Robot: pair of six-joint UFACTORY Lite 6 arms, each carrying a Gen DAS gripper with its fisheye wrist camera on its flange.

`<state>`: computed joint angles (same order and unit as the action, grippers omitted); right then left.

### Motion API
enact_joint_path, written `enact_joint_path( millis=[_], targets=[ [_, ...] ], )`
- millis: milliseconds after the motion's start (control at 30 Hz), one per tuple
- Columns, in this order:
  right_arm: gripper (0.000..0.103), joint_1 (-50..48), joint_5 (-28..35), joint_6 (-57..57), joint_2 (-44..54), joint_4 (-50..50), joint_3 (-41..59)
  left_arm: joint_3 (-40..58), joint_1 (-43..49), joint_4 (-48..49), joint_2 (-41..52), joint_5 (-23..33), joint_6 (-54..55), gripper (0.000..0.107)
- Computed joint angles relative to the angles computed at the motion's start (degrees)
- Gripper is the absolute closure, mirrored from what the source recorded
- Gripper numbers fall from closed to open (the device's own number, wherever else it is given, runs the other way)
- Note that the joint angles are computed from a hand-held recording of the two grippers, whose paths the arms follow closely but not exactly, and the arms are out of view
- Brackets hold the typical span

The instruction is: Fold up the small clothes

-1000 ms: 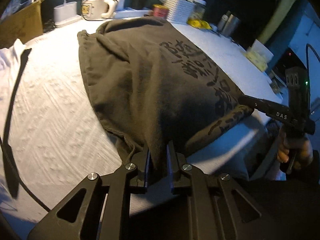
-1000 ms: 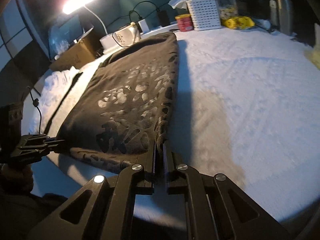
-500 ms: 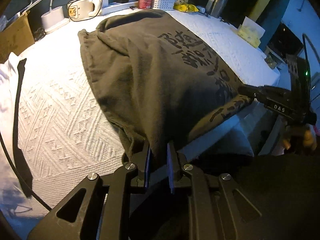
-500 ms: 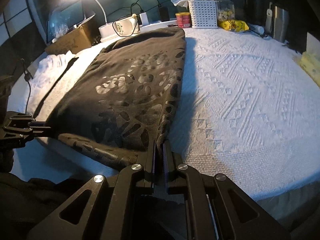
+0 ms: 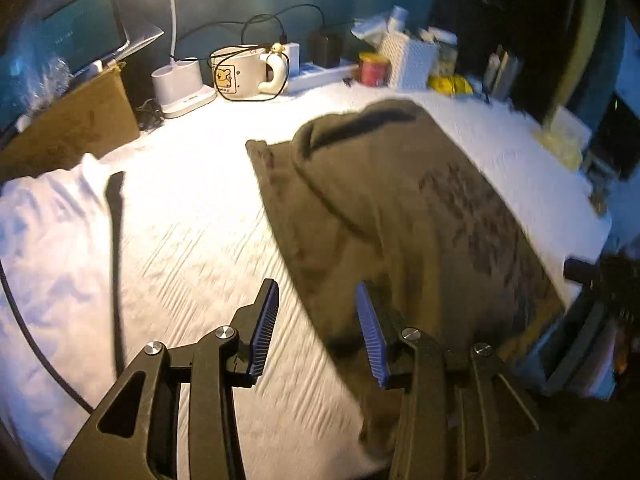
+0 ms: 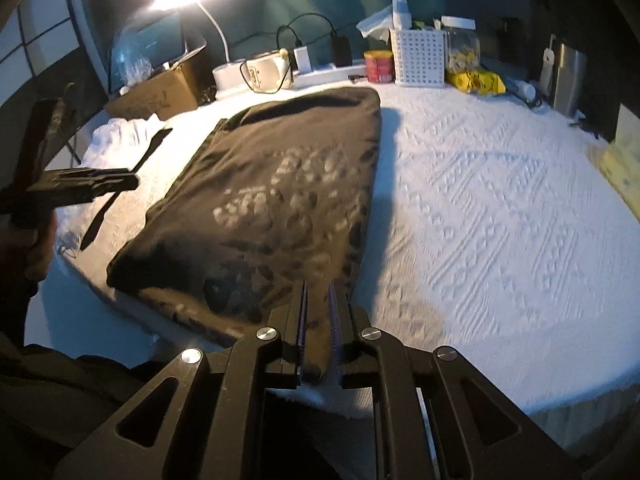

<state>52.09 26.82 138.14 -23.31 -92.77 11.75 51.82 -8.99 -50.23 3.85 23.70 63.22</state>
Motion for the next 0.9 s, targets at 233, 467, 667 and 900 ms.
enact_joint_path(
  millis=[233,467,667,900],
  targets=[
    [0.091,-11.49,-4.41,8.77,4.71,-16.90,2.88,13.53,-2.11,-10.19,16.03,2.50,4.41,0.067],
    [0.091,-22.57,-7.50,25.88,12.31,-40.62,6.62,23.72,-3.59,-9.78,26.55,3.31,0.29,0.067],
    [0.091,-27.17,-7.96,34.53,17.67,-52.46,10.07,26.16,-4.36,-11.42,28.37,4.84,2.23,0.099],
    [0.091,-29.44,-7.80,40.36,20.61,-59.91,12.05,23.26,-3.38,-9.68,23.47,1.80,2.38,0.104]
  ],
)
